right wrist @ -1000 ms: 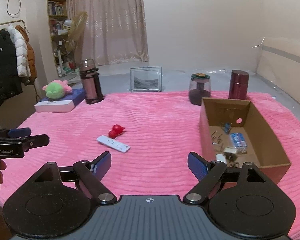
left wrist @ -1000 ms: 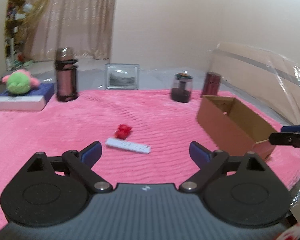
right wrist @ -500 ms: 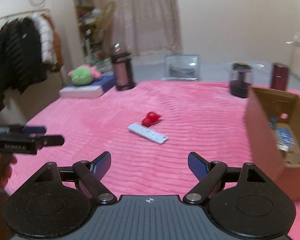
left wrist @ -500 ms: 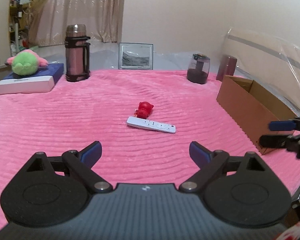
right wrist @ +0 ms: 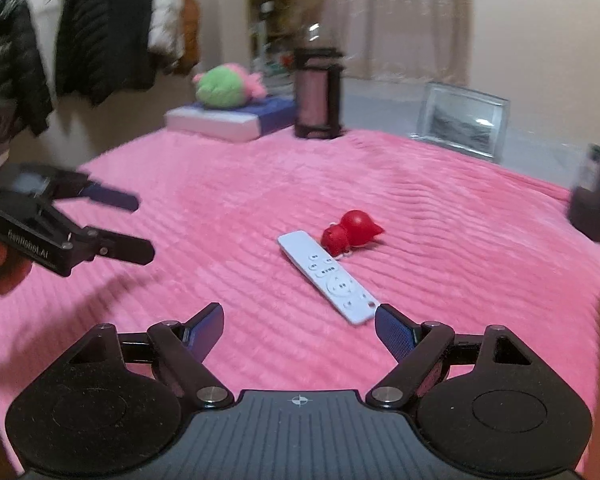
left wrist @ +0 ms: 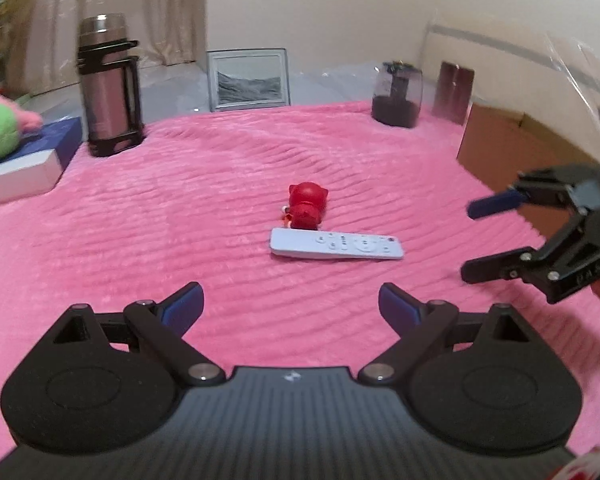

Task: Organize rigid objects
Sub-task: 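Move both tools back over the remote and red figurine on the bed, then grasp the white remote with the right tool while the left tool grasps the red figurine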

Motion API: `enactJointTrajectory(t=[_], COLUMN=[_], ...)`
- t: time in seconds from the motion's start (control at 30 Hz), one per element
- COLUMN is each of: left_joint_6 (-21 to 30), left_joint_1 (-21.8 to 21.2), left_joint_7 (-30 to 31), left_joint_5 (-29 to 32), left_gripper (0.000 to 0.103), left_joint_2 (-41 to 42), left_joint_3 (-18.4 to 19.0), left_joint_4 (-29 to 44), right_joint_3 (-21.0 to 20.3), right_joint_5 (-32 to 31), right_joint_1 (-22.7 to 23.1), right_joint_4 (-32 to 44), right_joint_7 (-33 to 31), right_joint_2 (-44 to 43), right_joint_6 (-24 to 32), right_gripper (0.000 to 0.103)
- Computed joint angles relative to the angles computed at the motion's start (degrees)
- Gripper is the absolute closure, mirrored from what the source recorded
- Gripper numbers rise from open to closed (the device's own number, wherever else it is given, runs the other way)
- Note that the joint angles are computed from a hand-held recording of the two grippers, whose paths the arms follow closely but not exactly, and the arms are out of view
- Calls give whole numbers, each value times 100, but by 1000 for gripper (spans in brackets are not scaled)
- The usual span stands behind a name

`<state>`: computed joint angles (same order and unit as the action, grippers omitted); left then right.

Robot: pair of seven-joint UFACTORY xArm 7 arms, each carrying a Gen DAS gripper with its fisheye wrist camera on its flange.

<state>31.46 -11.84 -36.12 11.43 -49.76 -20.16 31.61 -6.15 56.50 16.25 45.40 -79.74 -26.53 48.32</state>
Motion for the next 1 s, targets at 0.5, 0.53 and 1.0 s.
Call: enactJointTrajectory(t=[0.5,0.53,1.0], left_joint_6=[-1608,-1662,-1892], left_joint_1=[-232,-274,-153], left_joint_7=[2253,2358,2938], left_joint_5=[-384,-480,-853], left_gripper=[11,11,11], left_joint_2=[1778,1845,2176], left_joint_3=[1203,1270,1287], left_joint_4=[158,168,223], right_joint_3=[885,934,1336], right_joint_5=[-235,-278,-608], right_joint_1=[-457,-507,-725], right_joint_4=[2140,2230,2719], right_joint_7=[-852,-812,-654], right_joint_2=[2686,2759,3228], right_joint_6=[425,518,689], right_gripper=[48,48,65])
